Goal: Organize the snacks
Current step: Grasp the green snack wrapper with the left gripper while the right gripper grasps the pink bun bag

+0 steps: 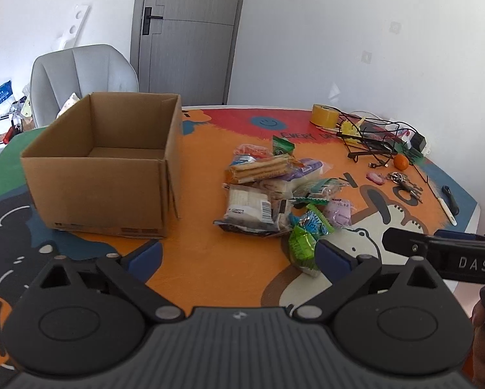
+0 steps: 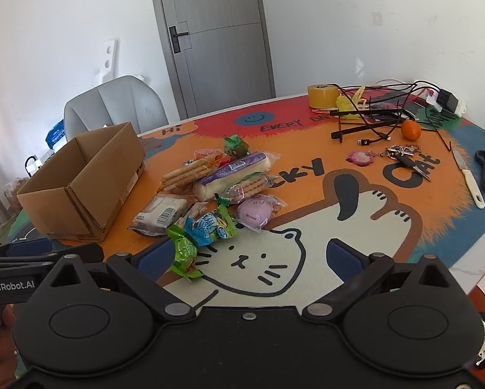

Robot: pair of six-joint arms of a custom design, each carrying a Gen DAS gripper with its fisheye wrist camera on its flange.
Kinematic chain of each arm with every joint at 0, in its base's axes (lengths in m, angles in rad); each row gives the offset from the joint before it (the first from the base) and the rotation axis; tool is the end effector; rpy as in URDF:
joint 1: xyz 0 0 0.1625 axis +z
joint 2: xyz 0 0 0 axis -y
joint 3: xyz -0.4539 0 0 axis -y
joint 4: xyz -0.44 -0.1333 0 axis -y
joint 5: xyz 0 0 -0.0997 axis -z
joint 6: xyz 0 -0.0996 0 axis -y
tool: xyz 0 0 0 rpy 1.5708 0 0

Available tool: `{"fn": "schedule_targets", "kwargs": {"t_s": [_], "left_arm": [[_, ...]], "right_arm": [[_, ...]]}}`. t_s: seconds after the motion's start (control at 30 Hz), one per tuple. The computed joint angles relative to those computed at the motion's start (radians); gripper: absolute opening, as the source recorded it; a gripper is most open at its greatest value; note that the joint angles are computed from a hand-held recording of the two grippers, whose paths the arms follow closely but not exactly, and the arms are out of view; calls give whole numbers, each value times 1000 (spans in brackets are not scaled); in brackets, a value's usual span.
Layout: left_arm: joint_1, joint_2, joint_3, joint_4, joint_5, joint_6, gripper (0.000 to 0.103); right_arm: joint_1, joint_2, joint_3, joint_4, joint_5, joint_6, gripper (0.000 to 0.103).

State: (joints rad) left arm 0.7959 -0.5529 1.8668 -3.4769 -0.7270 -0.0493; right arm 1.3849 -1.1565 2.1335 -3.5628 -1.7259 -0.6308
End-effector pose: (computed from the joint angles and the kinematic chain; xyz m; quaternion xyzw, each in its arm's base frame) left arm -0.2838 -0.5867 -0.0240 0.1980 0.8582 -0.4008 0.2523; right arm 0.0114 -0.5772 0.2461 0.1555 -0.8582 0.4178 0.2545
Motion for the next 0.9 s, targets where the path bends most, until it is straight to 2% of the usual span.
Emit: {"fn": "schedule_targets", "kwargs": {"t_s": [0.23, 0.4, 0.7, 0.9], "left_arm": [[15, 47, -64, 27, -17, -13, 93], [24, 78, -103, 28, -24, -17, 86], [41, 123, -165, 68, -47, -60, 66], [50, 158, -214, 106, -59, -86, 62]], "right_arm": [[-37, 3, -33, 59, 67, 21, 93], [-52, 15, -58, 89, 85, 9, 86], [-81, 27, -100, 164, 138, 13, 76], [-97, 37, -121, 182, 160, 10, 71]]}}
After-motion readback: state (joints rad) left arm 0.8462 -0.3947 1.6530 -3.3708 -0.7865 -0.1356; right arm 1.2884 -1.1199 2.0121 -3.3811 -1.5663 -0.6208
